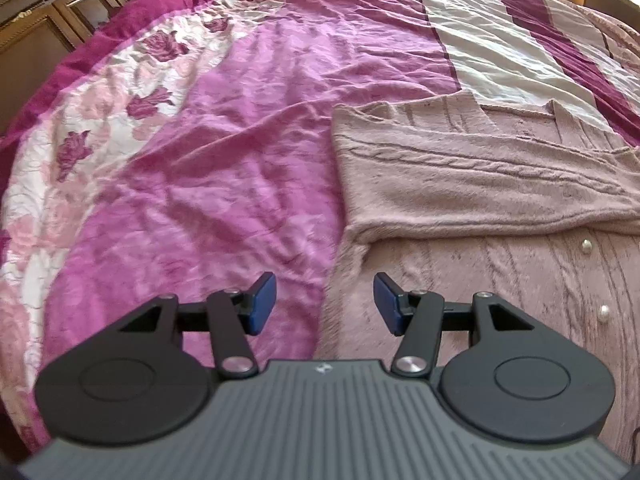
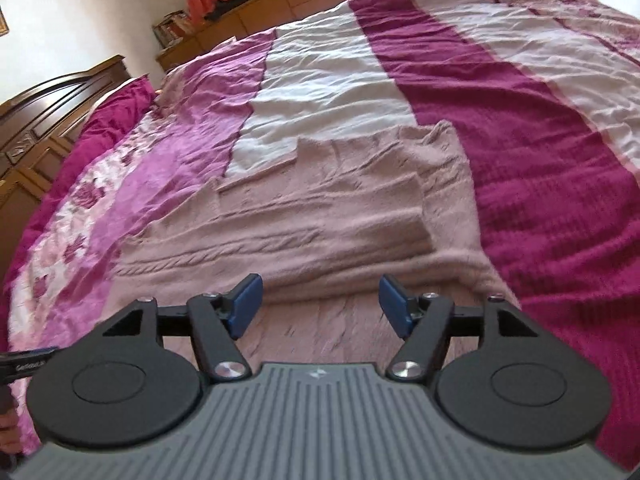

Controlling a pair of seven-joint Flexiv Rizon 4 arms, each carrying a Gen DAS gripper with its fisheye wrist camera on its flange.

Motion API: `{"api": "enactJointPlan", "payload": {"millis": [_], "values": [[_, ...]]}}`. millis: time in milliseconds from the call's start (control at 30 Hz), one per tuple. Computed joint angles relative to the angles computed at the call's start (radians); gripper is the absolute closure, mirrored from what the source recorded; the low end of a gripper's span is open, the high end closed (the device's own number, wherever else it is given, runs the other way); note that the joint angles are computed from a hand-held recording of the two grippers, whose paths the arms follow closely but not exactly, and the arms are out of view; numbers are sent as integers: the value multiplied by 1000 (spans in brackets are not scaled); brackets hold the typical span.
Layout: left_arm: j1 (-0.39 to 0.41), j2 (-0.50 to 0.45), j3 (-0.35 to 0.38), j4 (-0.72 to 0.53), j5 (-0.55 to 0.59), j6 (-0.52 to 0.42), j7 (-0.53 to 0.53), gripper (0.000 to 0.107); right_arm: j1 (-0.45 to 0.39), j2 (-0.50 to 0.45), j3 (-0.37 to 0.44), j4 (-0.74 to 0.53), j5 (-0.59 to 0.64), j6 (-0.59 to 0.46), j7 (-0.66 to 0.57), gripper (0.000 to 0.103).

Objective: Fold small clothes
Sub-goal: 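Move both grippers along the cardigan body to its hem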

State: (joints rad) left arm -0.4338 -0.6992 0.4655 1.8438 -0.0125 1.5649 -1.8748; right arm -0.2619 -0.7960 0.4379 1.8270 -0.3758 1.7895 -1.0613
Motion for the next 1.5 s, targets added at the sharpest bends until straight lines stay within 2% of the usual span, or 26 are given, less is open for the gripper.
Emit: {"api": "enactJointPlan", "payload": {"millis": [67, 167, 267, 400, 500, 567, 633, 733, 933, 1133, 1267, 1500], "values": [[11, 23, -10, 28, 4, 9, 5, 51, -81, -5, 88, 22, -26, -20, -12, 30], [26, 54, -22, 68, 8, 21, 20, 51, -166, -2, 172, 56, -39, -46, -33, 22], [-4, 68, 19, 85, 23, -8, 28, 51, -221, 17, 215, 95, -38, -70, -67, 21], [11, 95, 11, 107, 53, -34, 29, 51, -280, 45, 260, 135, -17, -119, -122, 20], [12, 104, 13, 120, 83, -38, 25, 51, -356, 49, 330, 157, 10, -184, -169, 20], [37, 114, -16, 134, 95, -37, 36, 51, -386, 56, 351, 166, 34, -222, -190, 20], [98, 132, -88, 161, 87, -25, 63, 51, -408, 65, 365, 175, 63, -256, -208, 20], [159, 144, -165, 189, 61, -16, 93, 51, -420, 93, 360, 195, 106, -285, -227, 20], [165, 142, -184, 208, 35, -24, 109, 51, -434, 131, 349, 220, 179, -325, -287, 20], [229, 150, -265, 246, -10, -5, 146, 52, -416, 157, 324, 223, 254, -360, -331, 20], [217, 155, -258, 256, -23, -2, 161, 52, -396, 174, 307, 228, 296, -372, -371, 20], [253, 169, -312, 282, -45, 8, 218, 52, -357, 190, 280, 208, 347, -436, -462, 19]]}}
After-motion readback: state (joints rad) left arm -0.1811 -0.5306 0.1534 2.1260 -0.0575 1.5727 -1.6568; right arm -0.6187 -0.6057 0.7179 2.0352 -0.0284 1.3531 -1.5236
